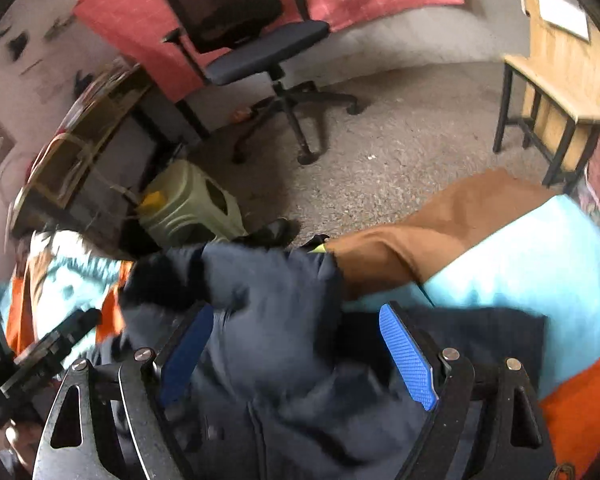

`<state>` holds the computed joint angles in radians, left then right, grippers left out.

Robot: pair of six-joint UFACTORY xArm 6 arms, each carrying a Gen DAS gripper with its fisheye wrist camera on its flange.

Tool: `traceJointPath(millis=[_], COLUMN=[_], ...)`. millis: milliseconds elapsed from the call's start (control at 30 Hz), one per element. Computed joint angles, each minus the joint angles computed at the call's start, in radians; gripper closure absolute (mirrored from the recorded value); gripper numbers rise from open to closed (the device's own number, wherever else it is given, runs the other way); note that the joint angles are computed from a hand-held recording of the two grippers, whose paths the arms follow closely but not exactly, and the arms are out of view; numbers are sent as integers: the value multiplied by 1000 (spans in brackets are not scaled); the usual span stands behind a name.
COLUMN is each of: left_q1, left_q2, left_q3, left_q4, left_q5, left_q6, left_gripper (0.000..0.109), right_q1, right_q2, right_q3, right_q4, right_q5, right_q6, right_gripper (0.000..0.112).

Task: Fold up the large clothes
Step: 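Grasp the jacket hem with the left tool while the right tool grasps it too, fold toward collar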

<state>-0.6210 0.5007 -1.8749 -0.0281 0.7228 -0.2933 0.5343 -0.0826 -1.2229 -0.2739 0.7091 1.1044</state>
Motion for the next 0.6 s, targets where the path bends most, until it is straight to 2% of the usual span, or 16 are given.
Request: traceJointPath(millis=[100, 167, 200, 267, 300, 367, 400, 467, 600], left_q1=[9, 15, 18, 22, 23, 22, 23, 18, -4], left_q2=[84, 134, 145, 198, 228, 289, 297, 249, 15], left_q3=[-127, -207, -226, -322, -375, -483, -496, -417, -72], left_q4=[-18, -35, -55, -93, -91, -99, -107, -99, -24], left_q5=[59, 102, 117, 203, 249, 346, 361, 324, 129], left_q6=[18, 8, 16, 36, 33, 26, 24, 9, -42], left_gripper=[18, 25, 31, 52, 59, 82, 94, 100, 104], right_q1=[-42, -55, -58, -63, -61, -53, -49, -40, 1], right_q2=[68, 104, 118, 135, 146, 153, 154, 146, 83], right_q3=[-41, -72, -85, -101, -121, -146, -158, -161, -129], right_q4=[71, 104, 115, 145, 139, 122, 125, 137, 80], right_q5=[-11, 7, 20, 20, 48, 79, 104, 124, 151], right_q6=[-25, -54, -64, -100, -109, -116, -128, -152, -145], right_gripper=[30, 48, 53, 68, 70, 87, 93, 100, 102])
